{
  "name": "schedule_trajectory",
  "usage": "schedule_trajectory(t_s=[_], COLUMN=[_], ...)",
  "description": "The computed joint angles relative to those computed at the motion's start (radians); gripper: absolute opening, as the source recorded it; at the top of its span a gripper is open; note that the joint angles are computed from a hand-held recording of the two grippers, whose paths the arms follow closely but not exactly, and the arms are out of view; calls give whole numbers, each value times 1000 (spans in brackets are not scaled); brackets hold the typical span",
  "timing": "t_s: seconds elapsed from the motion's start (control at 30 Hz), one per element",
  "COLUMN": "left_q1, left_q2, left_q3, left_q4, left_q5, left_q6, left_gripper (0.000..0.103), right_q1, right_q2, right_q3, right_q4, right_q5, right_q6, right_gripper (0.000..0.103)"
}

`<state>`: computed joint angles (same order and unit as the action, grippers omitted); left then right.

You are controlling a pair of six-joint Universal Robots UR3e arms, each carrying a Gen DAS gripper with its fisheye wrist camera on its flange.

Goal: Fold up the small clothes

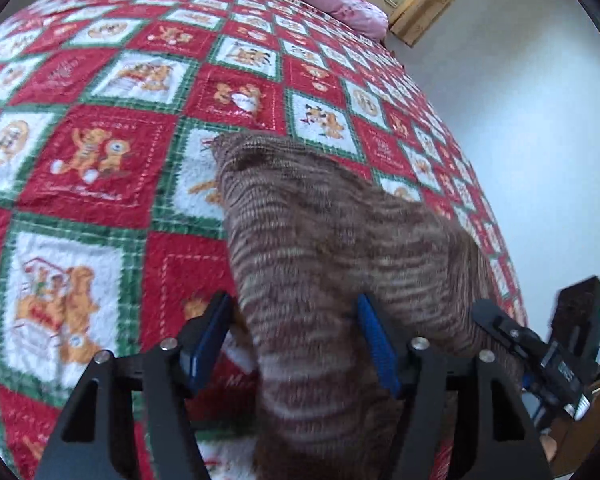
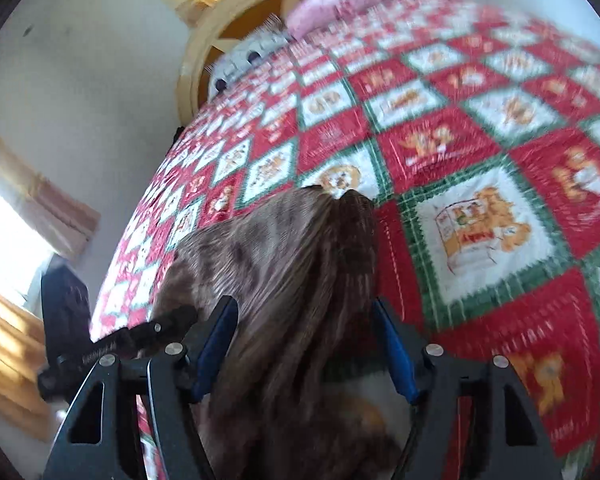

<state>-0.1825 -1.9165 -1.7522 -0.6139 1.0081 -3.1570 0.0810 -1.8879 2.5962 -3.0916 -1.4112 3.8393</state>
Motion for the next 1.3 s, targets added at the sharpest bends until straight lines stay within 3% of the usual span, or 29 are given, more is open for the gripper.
schedule_trajectory(t_s=[0.07,0.13,0.17,0.2,0.23,0.3,0.43,0.6,0.77,0.97,1.17,1.3], left_q1=[-5,-30,-29,-30,-27,-19,11,52,234,437,638,767], left_q2=[-17,-22,-20,-24,-31,-20,117,373,640,828,957,941], left_q3=[-5,-18,-27,-32,-30,-61,-192,-338,-449,-488,-534,-516], left_q4=[43,104,118,132,129,179,286,338,214,8,-115,-166], left_q5=[-11,26,29,23,7,3,-22,28,-49,-98,-105,-127], left_q6=[-16,-26,-18,-12,-12,-38,-2,91,180,289,390,438], left_gripper=[66,61,50,42,37,28,24,24,24,24,24,24], right_q1=[-104,-107,-83,-35,4,57,246,496,662,760,772,758], right_q2=[51,121,147,176,203,240,235,253,331,493,700,863], right_q3=[51,48,26,-10,-43,-76,-202,-403,-561,-773,-1029,-1261], right_q4=[-105,-182,-185,-175,-162,-172,-75,32,30,35,57,105], right_q5=[137,147,125,66,19,-45,-268,-533,-662,-658,-552,-464], right_q6=[-47,-72,-86,-92,-92,-64,-47,-47,-33,-49,-82,-115], right_gripper=[69,69,65,41,31,24,20,20,20,19,19,19])
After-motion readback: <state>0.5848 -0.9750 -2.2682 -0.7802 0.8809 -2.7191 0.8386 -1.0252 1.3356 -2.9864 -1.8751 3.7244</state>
